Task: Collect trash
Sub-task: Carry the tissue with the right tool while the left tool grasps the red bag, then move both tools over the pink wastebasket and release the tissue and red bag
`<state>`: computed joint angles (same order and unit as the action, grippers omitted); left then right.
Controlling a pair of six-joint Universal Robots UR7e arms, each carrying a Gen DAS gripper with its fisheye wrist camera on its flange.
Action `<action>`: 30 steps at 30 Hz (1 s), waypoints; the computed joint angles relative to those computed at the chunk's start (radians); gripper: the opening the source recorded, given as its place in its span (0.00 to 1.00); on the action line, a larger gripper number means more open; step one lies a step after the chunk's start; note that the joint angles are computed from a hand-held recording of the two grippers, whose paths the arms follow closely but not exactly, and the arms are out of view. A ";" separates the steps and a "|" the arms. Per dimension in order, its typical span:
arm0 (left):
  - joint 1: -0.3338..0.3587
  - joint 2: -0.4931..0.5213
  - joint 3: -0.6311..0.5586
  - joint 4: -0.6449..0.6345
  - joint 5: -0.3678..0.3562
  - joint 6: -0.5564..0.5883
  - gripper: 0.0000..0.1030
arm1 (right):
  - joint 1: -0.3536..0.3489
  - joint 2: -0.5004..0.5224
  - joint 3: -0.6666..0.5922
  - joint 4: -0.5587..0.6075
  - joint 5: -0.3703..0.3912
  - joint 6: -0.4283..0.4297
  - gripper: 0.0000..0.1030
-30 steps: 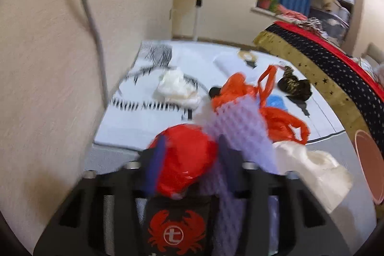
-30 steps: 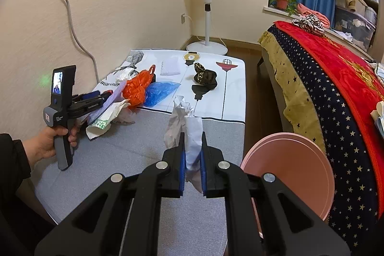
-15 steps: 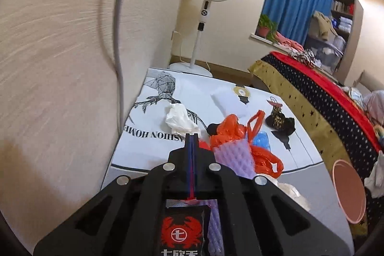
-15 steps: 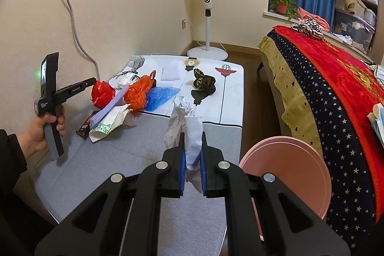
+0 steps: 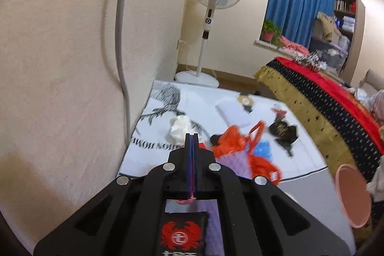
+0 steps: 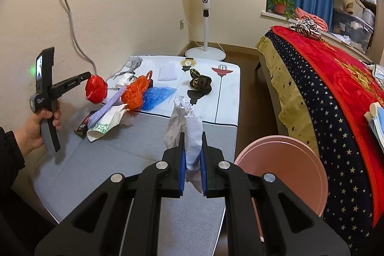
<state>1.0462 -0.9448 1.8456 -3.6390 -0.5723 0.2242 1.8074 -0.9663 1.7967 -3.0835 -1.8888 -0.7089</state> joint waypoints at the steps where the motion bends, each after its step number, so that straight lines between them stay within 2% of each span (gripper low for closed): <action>1: -0.013 -0.005 0.002 -0.002 0.002 0.002 0.00 | 0.000 -0.002 0.001 -0.002 0.003 -0.001 0.11; 4: -0.059 -0.016 0.008 0.022 0.014 -0.006 0.00 | -0.003 -0.015 0.001 0.000 0.016 0.009 0.11; 9: -0.145 -0.020 0.014 0.148 0.011 -0.054 0.00 | -0.016 -0.038 -0.007 -0.004 0.006 0.007 0.11; 15: -0.229 0.037 -0.050 0.305 -0.074 -0.145 0.00 | -0.043 -0.086 -0.021 -0.034 -0.046 -0.022 0.12; 23: -0.270 0.234 -0.260 0.464 -0.247 -0.217 0.00 | -0.122 -0.157 -0.077 0.074 -0.039 0.077 0.11; 30: -0.256 0.408 -0.434 0.594 -0.322 -0.243 0.00 | -0.174 -0.130 -0.128 0.125 -0.108 0.106 0.10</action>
